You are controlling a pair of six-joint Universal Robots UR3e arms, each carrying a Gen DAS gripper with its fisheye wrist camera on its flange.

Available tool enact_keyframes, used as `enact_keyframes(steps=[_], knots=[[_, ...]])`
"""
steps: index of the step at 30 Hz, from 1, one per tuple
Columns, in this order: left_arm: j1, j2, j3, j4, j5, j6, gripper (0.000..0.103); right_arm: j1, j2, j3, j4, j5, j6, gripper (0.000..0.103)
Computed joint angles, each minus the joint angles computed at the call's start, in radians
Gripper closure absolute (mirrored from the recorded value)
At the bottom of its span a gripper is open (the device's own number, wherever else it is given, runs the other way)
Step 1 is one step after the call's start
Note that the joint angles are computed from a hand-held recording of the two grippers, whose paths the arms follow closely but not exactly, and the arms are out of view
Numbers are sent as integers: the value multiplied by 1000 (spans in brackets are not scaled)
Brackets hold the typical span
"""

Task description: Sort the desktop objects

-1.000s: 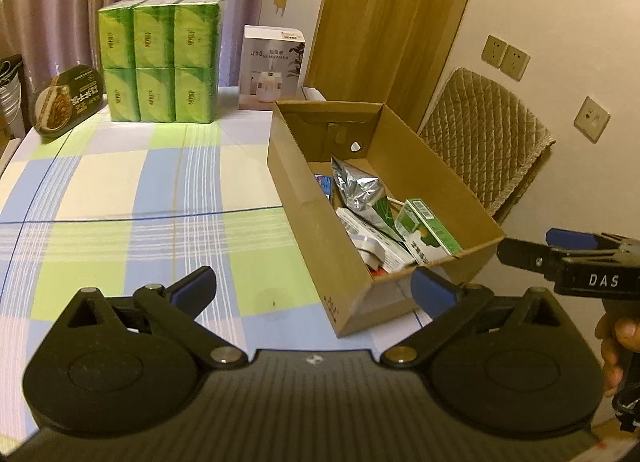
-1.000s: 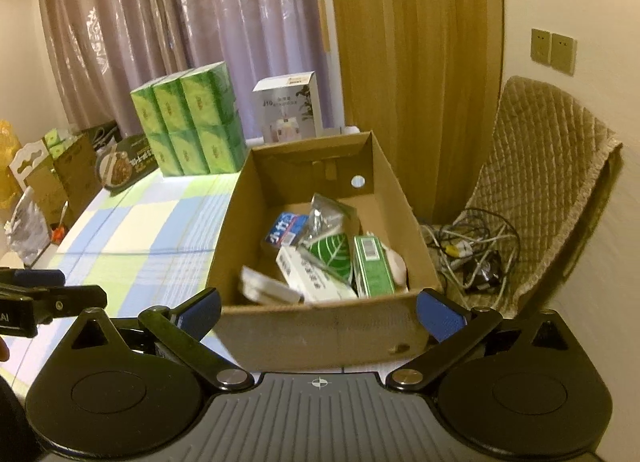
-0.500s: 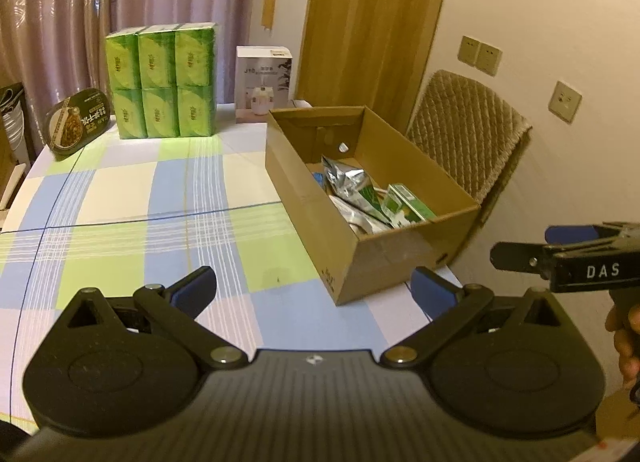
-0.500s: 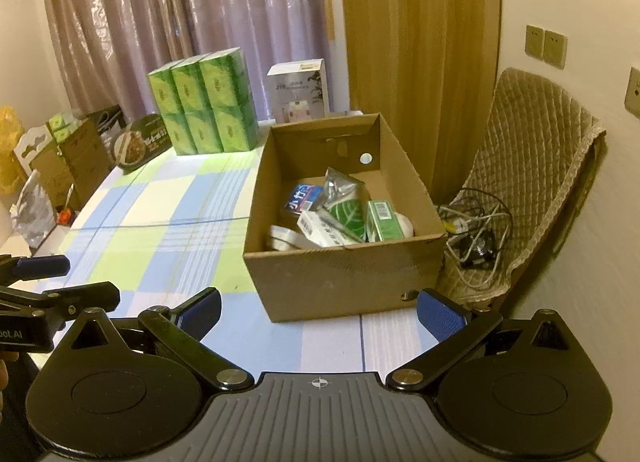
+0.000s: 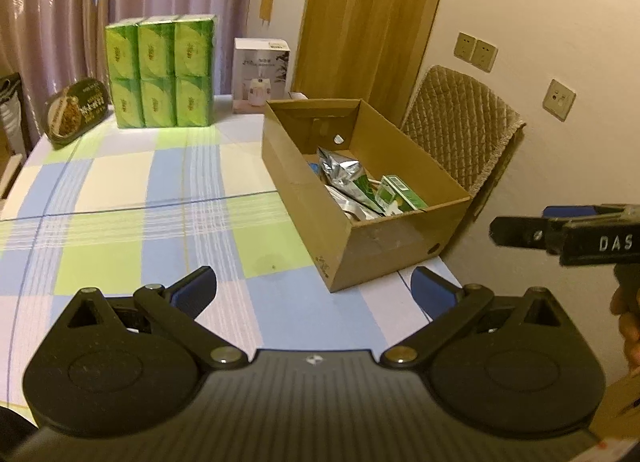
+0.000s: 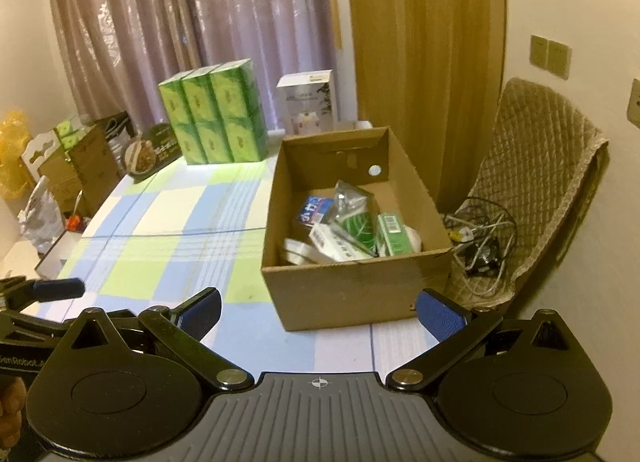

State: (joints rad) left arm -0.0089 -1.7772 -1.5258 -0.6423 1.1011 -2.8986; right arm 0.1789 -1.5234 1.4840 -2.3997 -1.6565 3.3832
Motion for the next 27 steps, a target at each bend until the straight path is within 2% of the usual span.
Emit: enact_keyframes(steps=[5, 12, 27], knots=[[-11, -4, 3, 6, 39, -11, 1, 0, -1, -5, 15, 9, -4, 2], [-10, 4, -17, 15, 47, -17, 1, 17, -13, 17, 13, -24, -6, 2], [-13, 4, -34, 26, 66, -21, 1, 10, -26, 55, 18, -22, -3, 2]])
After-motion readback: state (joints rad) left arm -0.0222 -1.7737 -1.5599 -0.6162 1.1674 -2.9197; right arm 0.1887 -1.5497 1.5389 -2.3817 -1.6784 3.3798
